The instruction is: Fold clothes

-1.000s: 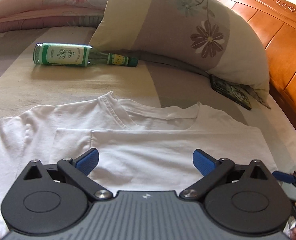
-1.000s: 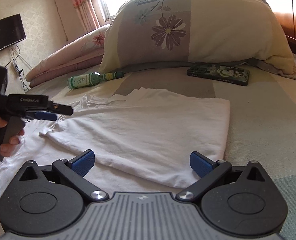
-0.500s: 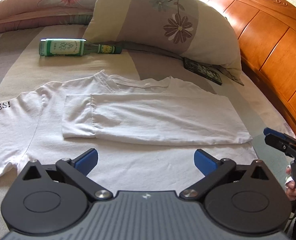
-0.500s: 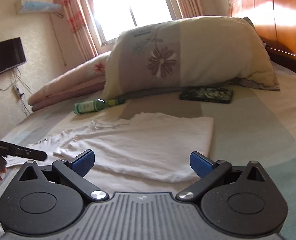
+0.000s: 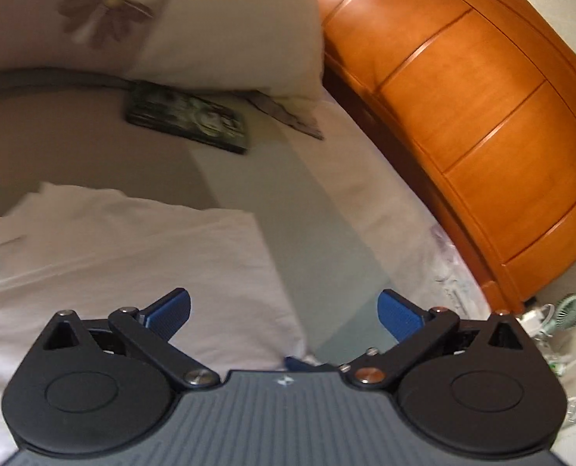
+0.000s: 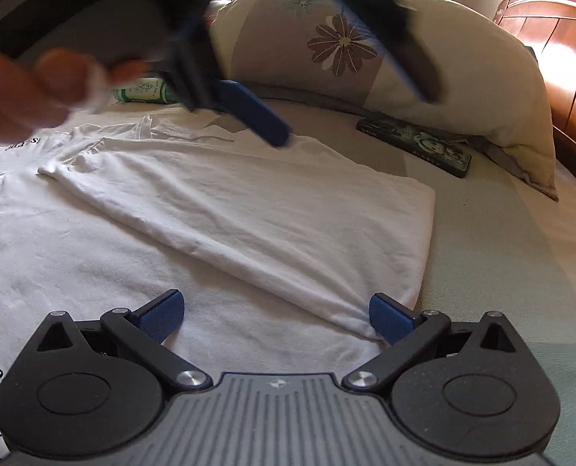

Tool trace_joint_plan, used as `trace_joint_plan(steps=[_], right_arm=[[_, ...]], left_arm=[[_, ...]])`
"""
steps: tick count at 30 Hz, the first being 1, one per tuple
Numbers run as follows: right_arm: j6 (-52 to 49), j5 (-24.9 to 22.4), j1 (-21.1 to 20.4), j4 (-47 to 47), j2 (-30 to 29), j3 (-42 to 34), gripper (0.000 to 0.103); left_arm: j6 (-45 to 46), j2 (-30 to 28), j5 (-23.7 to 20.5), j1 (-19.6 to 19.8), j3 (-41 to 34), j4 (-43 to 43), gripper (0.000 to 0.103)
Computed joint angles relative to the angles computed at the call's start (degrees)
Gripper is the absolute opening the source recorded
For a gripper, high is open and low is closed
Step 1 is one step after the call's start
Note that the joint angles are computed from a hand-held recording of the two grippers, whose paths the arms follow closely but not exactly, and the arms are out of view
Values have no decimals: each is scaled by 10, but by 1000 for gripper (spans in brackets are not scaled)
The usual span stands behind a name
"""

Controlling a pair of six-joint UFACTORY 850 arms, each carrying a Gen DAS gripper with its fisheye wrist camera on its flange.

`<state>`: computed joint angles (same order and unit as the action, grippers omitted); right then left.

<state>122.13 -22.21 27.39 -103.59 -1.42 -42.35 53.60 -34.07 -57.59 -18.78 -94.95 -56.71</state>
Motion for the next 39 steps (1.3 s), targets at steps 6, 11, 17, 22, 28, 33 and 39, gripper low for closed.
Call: trace_joint_plan(steps=[6,11,17,22,28,33,39], right_arm=[[8,12,-7,-6,5,3,103],[-7,12,-7,9,7,3,103],[-59,6,-1,52,12,2,103],[-128,-10,11,113,17,-4,103],[-43,0,16,50,39,5,103],[64,34,2,-21,46,12,103],[178,60,-12,-105,35,11,103]], left_arm=[[-79,-91,-36,-52,-103,83,102],[-69,-116,1,-59,-130,55,102],[-100,-112,35,-63,-148,74,102],[-100,-37,68,-45,-85,107,102],[-139,57,98,-9,-19,179,102],[-194,106,137,18,28,258,102],[-181,94,181,54,87,206,102]])
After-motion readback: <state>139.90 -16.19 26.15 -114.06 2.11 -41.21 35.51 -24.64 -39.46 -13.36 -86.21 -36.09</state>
